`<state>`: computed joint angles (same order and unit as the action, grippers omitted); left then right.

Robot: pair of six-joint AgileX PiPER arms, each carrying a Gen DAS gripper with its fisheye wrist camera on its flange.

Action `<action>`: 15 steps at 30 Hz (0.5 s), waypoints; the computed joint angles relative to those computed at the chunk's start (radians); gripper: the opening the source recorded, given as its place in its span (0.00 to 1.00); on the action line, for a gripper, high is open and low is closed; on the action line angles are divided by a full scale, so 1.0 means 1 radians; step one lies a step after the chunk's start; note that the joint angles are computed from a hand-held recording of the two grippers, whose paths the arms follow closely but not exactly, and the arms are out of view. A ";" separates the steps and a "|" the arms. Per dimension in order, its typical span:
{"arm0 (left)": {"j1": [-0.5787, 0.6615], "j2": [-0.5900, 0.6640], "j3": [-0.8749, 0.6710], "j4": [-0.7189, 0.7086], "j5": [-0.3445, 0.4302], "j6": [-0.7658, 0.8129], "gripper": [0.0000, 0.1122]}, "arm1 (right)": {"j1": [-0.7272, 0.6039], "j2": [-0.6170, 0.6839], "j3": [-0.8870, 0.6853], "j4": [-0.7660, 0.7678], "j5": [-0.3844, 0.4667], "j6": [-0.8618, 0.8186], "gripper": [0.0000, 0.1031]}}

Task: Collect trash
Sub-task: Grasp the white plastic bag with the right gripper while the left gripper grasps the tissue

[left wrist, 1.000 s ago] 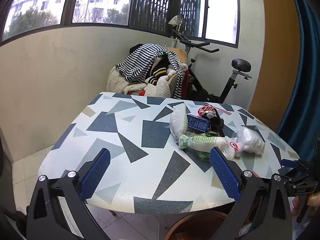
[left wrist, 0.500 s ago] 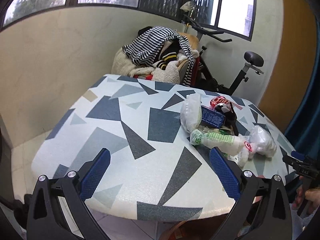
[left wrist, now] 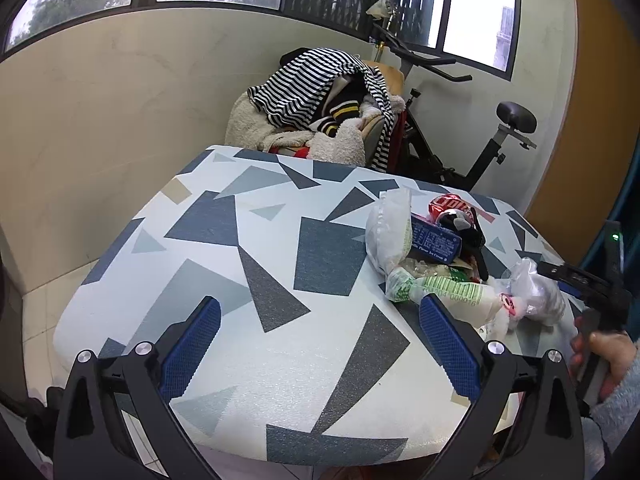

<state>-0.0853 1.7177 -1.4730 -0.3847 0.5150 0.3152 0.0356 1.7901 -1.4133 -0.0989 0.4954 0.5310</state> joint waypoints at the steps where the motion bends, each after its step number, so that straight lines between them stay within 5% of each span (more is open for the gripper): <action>1: -0.001 0.003 -0.002 -0.002 0.003 0.001 0.87 | 0.010 0.042 -0.047 -0.032 0.051 0.024 0.95; 6: 0.003 0.012 -0.005 -0.034 0.015 0.027 0.87 | -0.001 0.077 -0.077 -0.013 0.084 0.001 0.95; 10: 0.009 0.035 -0.030 -0.088 0.046 0.067 0.87 | -0.013 0.056 -0.056 0.043 0.084 -0.094 0.76; 15: -0.003 0.079 -0.075 -0.115 0.071 0.091 0.87 | -0.020 -0.020 0.036 0.100 0.009 -0.162 0.69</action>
